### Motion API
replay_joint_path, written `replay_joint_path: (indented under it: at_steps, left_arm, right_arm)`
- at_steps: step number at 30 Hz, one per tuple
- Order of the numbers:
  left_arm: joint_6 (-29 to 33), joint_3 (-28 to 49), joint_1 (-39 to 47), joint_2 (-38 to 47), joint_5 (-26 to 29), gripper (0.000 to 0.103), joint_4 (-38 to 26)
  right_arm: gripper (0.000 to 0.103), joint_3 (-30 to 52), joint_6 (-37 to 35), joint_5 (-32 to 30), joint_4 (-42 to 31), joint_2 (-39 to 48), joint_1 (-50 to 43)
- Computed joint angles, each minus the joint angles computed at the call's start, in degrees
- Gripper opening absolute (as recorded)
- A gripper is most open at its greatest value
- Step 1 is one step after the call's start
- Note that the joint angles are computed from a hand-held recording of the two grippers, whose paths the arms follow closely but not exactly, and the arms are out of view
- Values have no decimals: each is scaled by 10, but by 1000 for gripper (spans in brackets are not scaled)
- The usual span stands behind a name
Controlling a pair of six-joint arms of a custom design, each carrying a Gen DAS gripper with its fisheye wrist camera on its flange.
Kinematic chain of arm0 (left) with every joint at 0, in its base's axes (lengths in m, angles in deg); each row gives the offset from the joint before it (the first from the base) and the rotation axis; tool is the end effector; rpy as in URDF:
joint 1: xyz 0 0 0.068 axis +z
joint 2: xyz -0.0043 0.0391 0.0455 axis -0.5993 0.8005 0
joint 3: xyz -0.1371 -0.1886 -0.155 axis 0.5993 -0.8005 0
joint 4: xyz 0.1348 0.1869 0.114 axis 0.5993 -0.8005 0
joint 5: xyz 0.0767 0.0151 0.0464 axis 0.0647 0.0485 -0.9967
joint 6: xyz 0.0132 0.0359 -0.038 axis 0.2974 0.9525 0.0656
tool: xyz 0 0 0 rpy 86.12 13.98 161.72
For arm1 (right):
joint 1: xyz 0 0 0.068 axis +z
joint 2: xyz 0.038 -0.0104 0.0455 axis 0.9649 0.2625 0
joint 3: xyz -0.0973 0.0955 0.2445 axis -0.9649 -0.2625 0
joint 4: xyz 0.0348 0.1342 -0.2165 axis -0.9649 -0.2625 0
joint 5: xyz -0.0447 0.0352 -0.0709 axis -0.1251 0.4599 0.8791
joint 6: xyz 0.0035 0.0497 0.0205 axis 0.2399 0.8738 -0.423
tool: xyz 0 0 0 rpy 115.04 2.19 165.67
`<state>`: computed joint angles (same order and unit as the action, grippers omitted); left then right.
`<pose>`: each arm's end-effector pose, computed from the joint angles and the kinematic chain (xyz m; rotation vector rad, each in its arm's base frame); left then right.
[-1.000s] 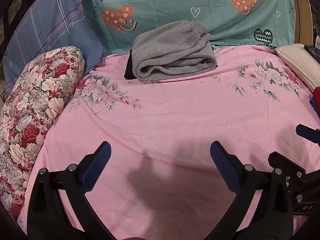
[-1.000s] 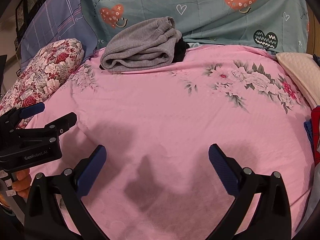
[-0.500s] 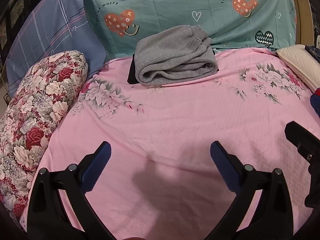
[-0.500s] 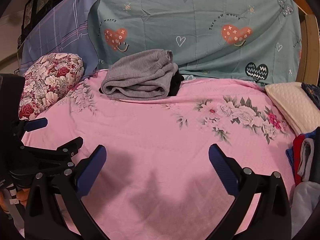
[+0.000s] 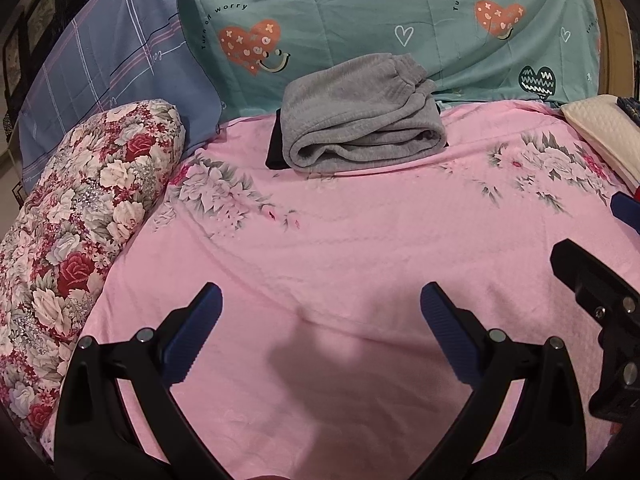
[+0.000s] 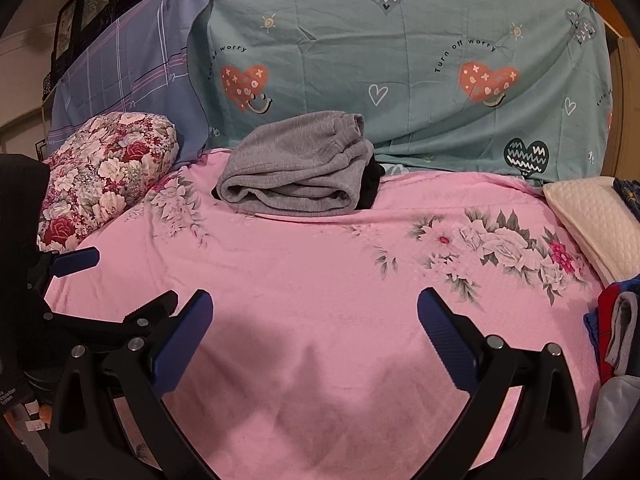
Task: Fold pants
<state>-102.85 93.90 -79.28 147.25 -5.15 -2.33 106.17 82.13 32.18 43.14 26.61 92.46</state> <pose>0.3181 -0.2594 0.1776 0.0633 2.2101 0.2575 0.2975 0.0918 0.1745 -0.2014 2.0655 0.1436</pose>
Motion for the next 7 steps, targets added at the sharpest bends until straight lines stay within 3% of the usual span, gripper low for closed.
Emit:
replay_joint_path:
  at_steps: [7]
  left_arm:
    - [-19,12,8,5,-21,101,-13]
  right_arm:
    - [102,-11,21,-16,17,3,-19]
